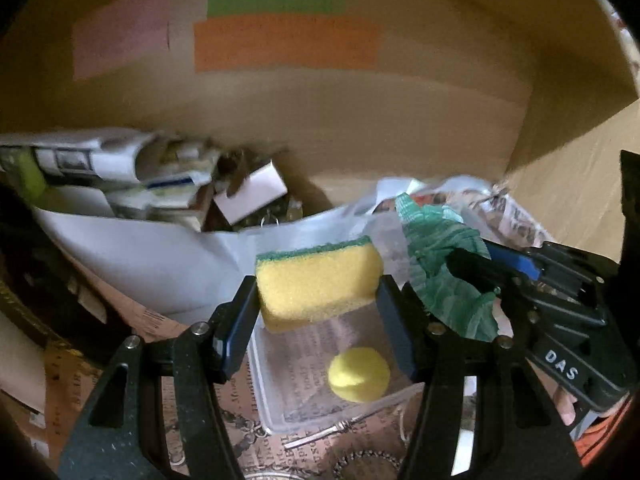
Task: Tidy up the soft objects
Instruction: 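Lower glove and sponge into the plastic box and open both tools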
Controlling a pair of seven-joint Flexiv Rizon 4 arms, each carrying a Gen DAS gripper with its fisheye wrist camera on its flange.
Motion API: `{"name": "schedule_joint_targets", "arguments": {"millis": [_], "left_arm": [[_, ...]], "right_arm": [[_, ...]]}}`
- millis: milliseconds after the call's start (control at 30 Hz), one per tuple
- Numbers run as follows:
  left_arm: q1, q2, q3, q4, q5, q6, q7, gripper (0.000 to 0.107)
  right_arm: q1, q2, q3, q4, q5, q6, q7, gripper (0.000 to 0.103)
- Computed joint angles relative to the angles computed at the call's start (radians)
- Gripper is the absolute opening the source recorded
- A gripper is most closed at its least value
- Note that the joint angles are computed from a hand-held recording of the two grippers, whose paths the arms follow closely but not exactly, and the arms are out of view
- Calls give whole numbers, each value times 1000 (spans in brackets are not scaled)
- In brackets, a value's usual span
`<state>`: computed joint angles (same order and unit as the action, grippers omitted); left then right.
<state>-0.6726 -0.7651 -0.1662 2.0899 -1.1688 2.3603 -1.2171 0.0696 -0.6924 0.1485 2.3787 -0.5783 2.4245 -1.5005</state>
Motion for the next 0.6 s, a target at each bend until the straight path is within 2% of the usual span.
{"name": "schedule_joint_targets", "arguments": {"millis": [233,367,467,600], "left_arm": [[12,-52,-26,-97,-128,-64,159,59],[29,-66,-37,-109,-128,-76,177,61],[35,-62,-40,-105,-117,-84,177,67],[19,-56,-32,-100,-127,-69,184,70]], "right_arm": [[23,-32,-5,-43,18,-96,13,15],[18,-45,2,-61,18,-135,17,16],[5,-45,12,-65,6,-158,22,18],[11,-41,13,-65,19,-162,10,27]]}}
